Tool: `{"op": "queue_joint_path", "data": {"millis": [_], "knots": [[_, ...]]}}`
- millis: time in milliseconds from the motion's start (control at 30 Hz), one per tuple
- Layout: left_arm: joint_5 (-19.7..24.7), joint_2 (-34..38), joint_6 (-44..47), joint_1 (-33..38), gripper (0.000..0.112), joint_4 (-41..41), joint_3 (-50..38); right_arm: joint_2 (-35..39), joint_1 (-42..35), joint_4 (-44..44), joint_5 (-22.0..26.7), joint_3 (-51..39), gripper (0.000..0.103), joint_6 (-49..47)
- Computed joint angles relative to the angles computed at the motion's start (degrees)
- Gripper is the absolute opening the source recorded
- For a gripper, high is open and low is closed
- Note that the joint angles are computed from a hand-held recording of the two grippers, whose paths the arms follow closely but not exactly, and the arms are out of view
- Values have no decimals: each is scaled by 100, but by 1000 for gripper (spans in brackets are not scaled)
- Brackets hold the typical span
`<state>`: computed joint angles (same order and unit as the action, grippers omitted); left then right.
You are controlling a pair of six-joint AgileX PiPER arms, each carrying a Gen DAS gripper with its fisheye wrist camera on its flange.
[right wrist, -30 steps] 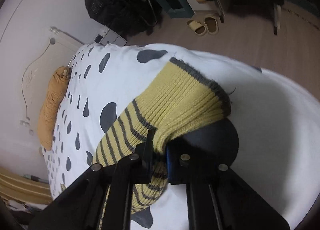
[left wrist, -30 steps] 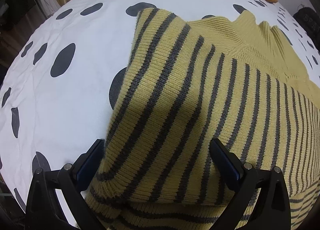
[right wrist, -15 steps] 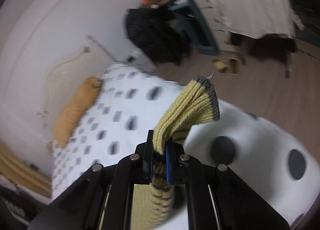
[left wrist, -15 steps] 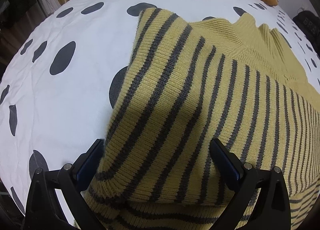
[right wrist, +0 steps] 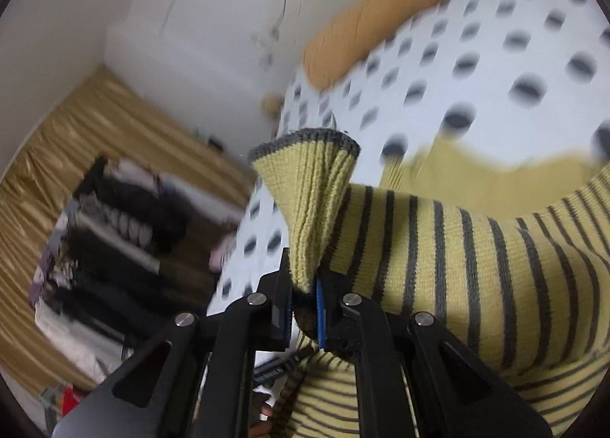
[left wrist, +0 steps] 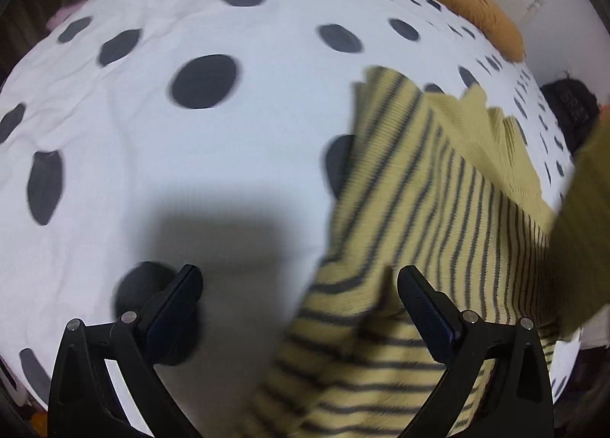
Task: Fold large clothes
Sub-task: 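Carry the held sleeve across the body and lay it down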
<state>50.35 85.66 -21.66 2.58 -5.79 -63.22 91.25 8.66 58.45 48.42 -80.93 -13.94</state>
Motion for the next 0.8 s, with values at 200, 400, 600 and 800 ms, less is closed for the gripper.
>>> {"op": "queue_joint_path", "data": {"millis": [200,400,600,800], "knots": [[215,-382,1236,1179,102,-821,472,1980,1539,-814,-226,-598,29,1075],[229,-616,1622,1274,102,-1476,441,1592,1418,-1180,142,-673,72,1182],[-44,-291,1719,151,102,-1928,-487,76,504,-1030,313,462,73,745],[759,1241,370,-660,92,-1182,-1738,-847,-536,-1471,721,1126,73,925]]}}
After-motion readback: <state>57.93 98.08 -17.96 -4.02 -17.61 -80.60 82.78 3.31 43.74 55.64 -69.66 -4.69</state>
